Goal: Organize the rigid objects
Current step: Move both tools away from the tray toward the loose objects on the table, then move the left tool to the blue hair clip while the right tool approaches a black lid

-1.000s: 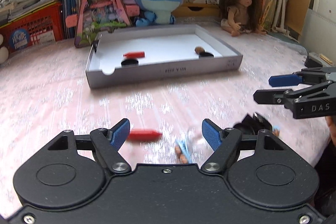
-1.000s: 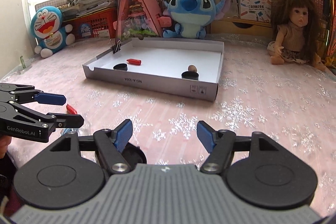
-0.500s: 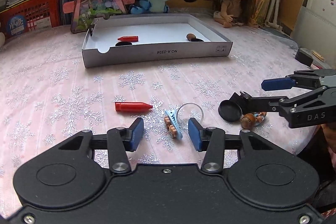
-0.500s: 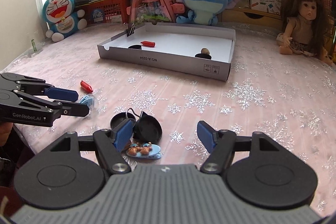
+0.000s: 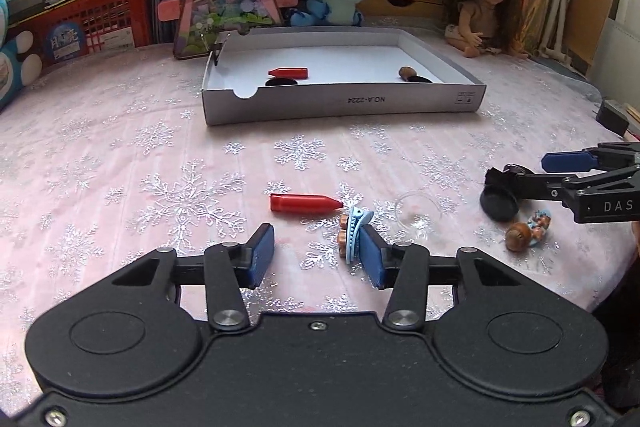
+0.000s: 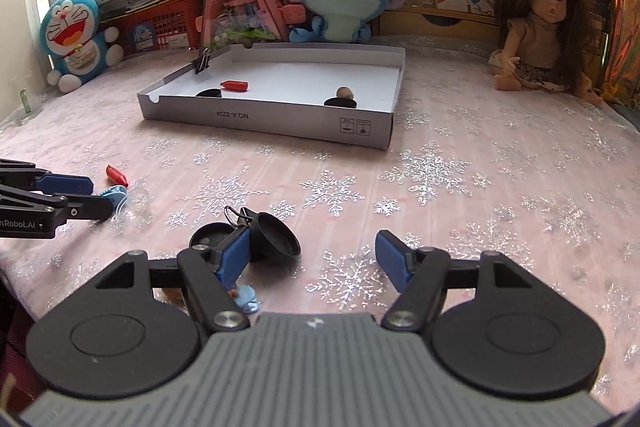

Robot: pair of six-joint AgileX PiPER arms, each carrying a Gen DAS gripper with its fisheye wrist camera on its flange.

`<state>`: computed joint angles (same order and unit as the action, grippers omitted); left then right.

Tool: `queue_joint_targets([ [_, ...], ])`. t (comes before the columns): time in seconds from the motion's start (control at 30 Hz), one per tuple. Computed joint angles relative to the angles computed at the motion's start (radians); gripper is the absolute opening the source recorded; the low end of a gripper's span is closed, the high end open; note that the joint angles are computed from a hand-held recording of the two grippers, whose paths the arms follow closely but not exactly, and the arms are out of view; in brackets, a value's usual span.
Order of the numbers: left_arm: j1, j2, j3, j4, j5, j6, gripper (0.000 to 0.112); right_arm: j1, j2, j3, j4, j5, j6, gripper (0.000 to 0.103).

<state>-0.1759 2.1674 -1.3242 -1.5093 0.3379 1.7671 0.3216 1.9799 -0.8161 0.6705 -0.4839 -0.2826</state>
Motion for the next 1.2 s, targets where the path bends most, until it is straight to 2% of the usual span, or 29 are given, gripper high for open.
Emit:
queue_joint_targets([
  [0.13,0.001,0.006,-0.010,-0.011,-0.015,0.008,0.045,0.001,0.000,0.007,0.043,-0.023,-0.026,0.079],
  [0.27,-0.003,0.025,-0.050,0.036,-0.051,-0.053,0.045,-0.009,-0.004,0.009,0.095,-0.038,-0.044,0.079],
  [0.37,0.000,0.032,-0.066,0.068,-0.057,-0.089,0.045,-0.009,-0.001,-0.002,0.185,-0.052,-0.106,0.079],
  [0.57,-0.002,0.031,-0.060,0.035,-0.062,-0.058,0.045,-0.006,0.024,-0.040,0.359,-0.073,-0.221,0.079],
  [0.8,-0.005,0.037,-0.068,0.036,-0.071,-0.071,0.045,-0.004,0.021,-0.035,0.274,-0.066,-0.139,0.079],
  [1.03,-0.026,0.021,-0.024,-0.080,-0.041,0.097,0.045,0.006,0.040,-0.066,0.232,-0.030,-0.118,0.079],
  [1.2,-0.033,0.013,-0.003,-0.097,-0.009,0.146,0.045,0.016,0.038,-0.060,0.150,-0.028,-0.070,0.079],
])
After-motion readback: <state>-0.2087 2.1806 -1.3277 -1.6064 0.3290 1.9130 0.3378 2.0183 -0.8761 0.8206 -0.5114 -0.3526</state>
